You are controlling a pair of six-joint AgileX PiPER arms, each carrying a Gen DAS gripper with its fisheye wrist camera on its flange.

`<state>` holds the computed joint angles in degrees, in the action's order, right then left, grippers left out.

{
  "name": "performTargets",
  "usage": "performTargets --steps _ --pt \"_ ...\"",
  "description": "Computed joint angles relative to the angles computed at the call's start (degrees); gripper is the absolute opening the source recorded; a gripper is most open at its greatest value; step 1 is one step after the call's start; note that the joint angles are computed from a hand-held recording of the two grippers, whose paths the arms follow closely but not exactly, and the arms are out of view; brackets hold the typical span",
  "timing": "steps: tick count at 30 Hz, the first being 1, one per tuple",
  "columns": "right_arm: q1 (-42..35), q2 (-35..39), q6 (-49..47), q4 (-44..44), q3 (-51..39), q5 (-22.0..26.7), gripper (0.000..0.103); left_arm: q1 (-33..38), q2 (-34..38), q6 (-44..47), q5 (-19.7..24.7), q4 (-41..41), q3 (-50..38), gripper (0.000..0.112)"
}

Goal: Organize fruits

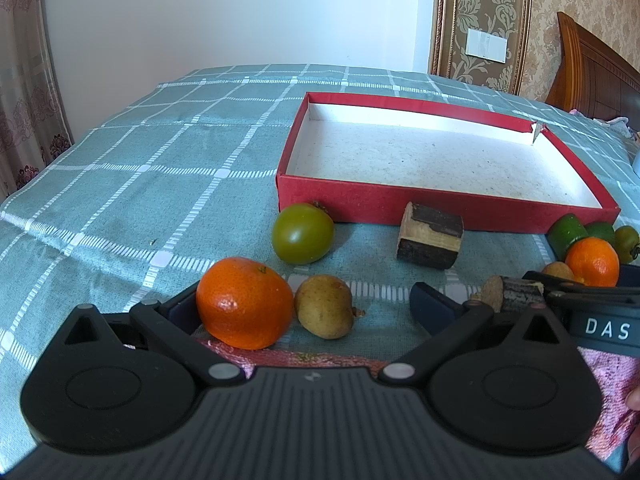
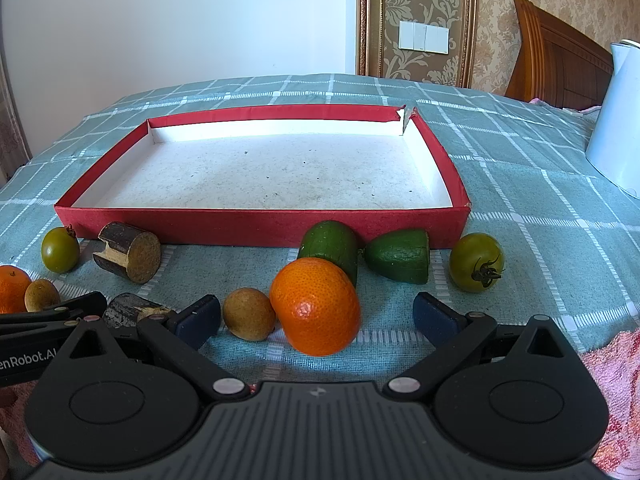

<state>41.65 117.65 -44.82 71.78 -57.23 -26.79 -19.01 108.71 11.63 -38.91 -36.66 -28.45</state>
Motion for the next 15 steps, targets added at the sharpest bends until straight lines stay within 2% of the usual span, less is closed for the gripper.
performTargets --steps 15 --pt "0.0 0.1 -0.2 0.3 -0.1 0.0 0.103 0.0 0.0 -0.1 -0.1 0.1 0.1 0.103"
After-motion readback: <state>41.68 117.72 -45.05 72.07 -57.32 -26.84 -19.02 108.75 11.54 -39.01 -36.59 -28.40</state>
